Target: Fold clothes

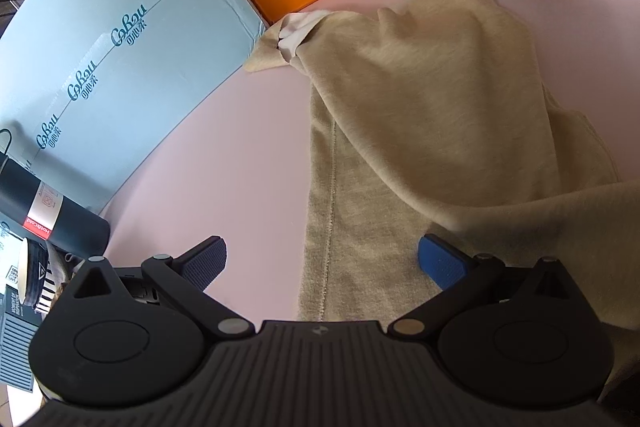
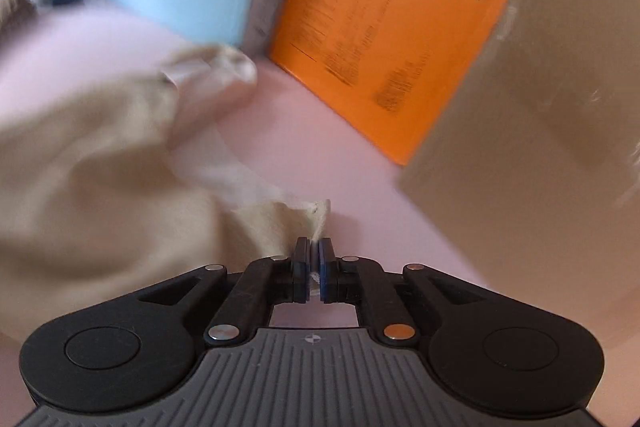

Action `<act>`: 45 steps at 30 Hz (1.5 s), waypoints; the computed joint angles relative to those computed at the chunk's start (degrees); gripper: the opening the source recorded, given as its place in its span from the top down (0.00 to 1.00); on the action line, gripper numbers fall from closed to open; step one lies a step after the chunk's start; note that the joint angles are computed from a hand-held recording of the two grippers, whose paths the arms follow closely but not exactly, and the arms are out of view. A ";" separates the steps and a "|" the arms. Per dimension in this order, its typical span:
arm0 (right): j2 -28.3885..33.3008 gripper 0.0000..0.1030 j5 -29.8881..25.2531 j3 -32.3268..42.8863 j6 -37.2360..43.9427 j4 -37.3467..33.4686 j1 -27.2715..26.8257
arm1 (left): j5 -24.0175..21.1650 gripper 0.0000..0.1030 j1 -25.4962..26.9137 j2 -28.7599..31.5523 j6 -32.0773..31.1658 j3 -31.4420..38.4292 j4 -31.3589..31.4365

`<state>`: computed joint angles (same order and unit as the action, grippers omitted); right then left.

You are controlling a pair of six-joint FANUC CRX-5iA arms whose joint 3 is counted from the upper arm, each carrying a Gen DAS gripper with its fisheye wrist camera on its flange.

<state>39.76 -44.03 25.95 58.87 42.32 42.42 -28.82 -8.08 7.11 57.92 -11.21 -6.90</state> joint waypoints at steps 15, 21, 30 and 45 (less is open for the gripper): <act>-26.89 0.21 16.09 -33.76 -36.64 0.81 5.89 | 8.02 0.00 10.31 -12.90 -20.11 -17.25 21.31; -33.88 0.12 11.40 -40.57 -44.01 -4.80 15.17 | 5.42 0.00 14.60 -18.29 -56.67 -28.58 52.06; -34.04 0.06 9.93 -45.12 -64.87 5.75 20.23 | -8.36 0.09 17.47 -9.07 -69.59 -23.42 57.16; -26.14 0.16 2.25 -41.30 -59.69 18.04 25.21 | -19.70 0.94 23.23 -7.92 -54.45 -18.51 50.84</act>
